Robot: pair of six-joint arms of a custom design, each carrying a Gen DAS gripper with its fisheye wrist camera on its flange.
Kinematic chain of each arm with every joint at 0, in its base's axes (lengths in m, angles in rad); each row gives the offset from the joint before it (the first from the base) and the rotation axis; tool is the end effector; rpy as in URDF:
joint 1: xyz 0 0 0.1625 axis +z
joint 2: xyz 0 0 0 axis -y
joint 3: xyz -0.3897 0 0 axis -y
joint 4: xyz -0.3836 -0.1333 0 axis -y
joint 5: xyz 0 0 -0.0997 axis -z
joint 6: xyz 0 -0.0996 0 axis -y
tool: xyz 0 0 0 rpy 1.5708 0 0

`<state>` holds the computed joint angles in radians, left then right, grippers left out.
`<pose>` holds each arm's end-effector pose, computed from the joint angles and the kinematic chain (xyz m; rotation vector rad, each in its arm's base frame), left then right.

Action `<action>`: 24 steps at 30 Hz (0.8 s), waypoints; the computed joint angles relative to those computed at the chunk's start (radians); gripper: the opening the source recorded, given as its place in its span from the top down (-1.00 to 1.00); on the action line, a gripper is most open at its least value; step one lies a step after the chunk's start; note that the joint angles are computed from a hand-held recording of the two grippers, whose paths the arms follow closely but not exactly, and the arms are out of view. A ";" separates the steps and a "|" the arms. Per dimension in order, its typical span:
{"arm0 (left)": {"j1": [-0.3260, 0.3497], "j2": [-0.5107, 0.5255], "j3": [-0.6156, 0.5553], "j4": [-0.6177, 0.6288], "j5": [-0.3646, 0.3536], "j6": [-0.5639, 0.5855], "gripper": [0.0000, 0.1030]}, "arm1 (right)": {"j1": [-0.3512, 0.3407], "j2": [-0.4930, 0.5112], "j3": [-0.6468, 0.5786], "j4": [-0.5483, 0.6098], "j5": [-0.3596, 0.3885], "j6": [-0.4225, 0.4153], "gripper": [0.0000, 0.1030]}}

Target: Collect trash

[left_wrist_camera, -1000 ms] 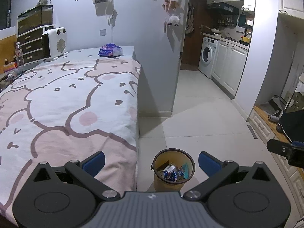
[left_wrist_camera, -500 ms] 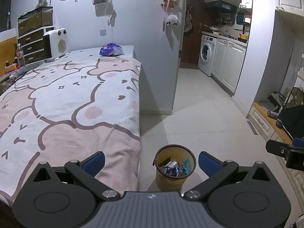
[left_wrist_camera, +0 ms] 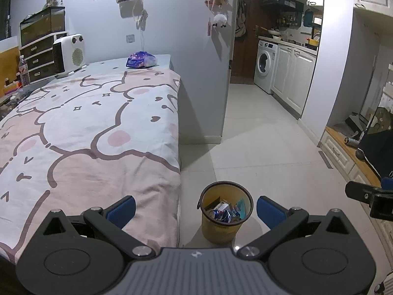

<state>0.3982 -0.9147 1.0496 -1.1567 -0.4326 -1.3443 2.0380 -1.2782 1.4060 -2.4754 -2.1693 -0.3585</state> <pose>-0.5411 -0.4703 0.3321 0.1944 2.0982 -1.0830 0.3489 -0.5203 0.4980 0.6867 -2.3242 1.0227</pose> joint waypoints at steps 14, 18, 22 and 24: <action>-0.001 0.001 0.000 -0.002 -0.002 0.003 -1.00 | 0.002 -0.003 0.001 0.012 -0.014 0.011 -1.00; -0.001 0.001 0.000 -0.001 -0.001 0.003 -1.00 | 0.001 -0.003 0.000 0.012 -0.012 0.009 -1.00; -0.002 0.001 0.001 -0.003 -0.002 0.004 -1.00 | 0.001 -0.003 0.000 0.013 -0.013 0.010 -1.00; -0.001 0.002 0.000 -0.003 -0.001 0.004 -1.00 | 0.001 -0.003 0.000 0.013 -0.013 0.010 -1.00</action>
